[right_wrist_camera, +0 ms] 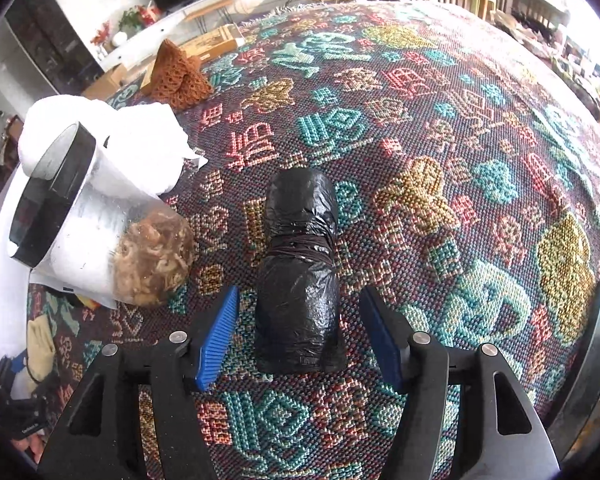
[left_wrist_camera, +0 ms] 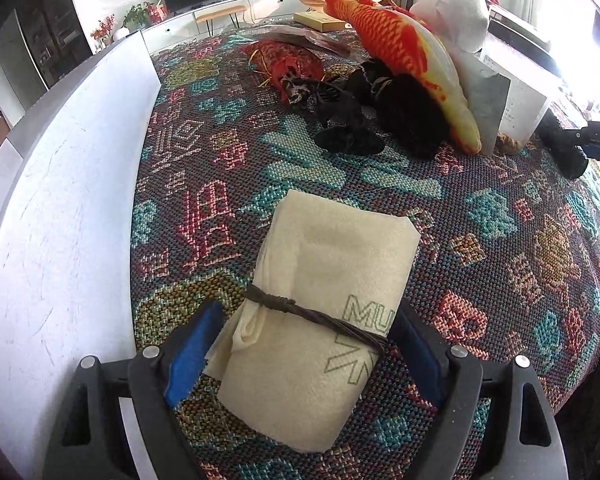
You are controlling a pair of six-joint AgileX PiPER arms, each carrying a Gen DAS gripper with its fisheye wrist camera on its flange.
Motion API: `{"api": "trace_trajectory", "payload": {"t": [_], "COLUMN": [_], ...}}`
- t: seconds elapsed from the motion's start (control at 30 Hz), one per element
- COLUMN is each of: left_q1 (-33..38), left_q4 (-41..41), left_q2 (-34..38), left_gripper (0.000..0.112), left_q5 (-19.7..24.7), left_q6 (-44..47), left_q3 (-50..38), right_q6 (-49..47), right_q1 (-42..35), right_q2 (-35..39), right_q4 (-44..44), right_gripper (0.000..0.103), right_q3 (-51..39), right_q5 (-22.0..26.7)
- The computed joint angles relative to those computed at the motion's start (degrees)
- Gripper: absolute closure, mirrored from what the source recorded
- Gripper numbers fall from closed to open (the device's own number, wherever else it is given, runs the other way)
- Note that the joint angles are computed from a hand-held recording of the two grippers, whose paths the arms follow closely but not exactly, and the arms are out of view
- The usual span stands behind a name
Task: Organize soft objects
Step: 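Carry both rolls over the white box and open both grippers to drop them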
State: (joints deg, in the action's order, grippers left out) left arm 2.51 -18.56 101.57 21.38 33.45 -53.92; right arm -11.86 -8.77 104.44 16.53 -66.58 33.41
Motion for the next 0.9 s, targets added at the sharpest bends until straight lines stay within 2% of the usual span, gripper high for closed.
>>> {"api": "trace_trajectory", "payload": {"t": [0.03,0.07,0.1,0.13,0.2,0.33,0.43,0.53,0.67,0.8,0.87,0.9], "left_q1": [0.2,0.4,0.1,0.2,2.4,7.9,14.2,21.3,32.3,42.1,45.5,46.6], "left_q4": [-2.2,-3.2,-2.5,-4.2,-12.9,-24.4,-28.3,-28.2,-25.3,-21.6,-20.4,-19.7], "left_q2": [0.3,0.2,-0.1,-0.6,-1.9,-7.0,-9.9,-11.6,-12.0,-8.8,-7.2,-6.9], "left_gripper": [0.046,0.048,0.056,0.062,0.067,0.067,0.067,0.066,0.066,0.065,0.063,0.054], "left_q5": [0.3,0.8,0.6,0.9,4.8,13.0,19.9,23.2,24.2,24.6,23.9,22.5], "left_q6": [2.1,2.7,1.7,3.1,10.1,17.9,20.0,21.0,22.4,21.8,21.7,21.2], "left_q3": [-0.4,-0.8,-0.9,-1.0,-1.9,-3.9,-7.0,-9.7,-12.3,-15.7,-16.6,-16.5], "right_q6": [0.9,3.9,5.5,6.7,9.4,11.1,11.6,13.1,13.2,12.2,13.0,13.5], "right_q1": [0.5,1.6,2.0,2.3,1.8,1.9,7.2,17.4,32.9,46.1,50.6,52.1], "right_q2": [0.9,2.0,2.6,1.6,-1.4,-12.4,-18.5,-20.6,-16.8,-4.9,2.0,5.1], "right_q4": [-2.3,-6.4,-8.2,-8.7,-9.6,-8.2,-8.1,-6.8,1.6,9.1,9.9,9.5], "right_gripper": [0.038,0.053,0.066,0.066,0.067,0.067,0.067,0.066,0.066,0.066,0.065,0.062], "right_q3": [-1.4,-2.9,-3.9,-2.7,-0.7,3.1,1.1,-3.2,-10.5,-24.0,-32.0,-35.6], "right_q5": [1.6,4.0,5.6,5.1,3.5,1.5,5.5,9.4,10.5,11.5,12.6,12.8]}}
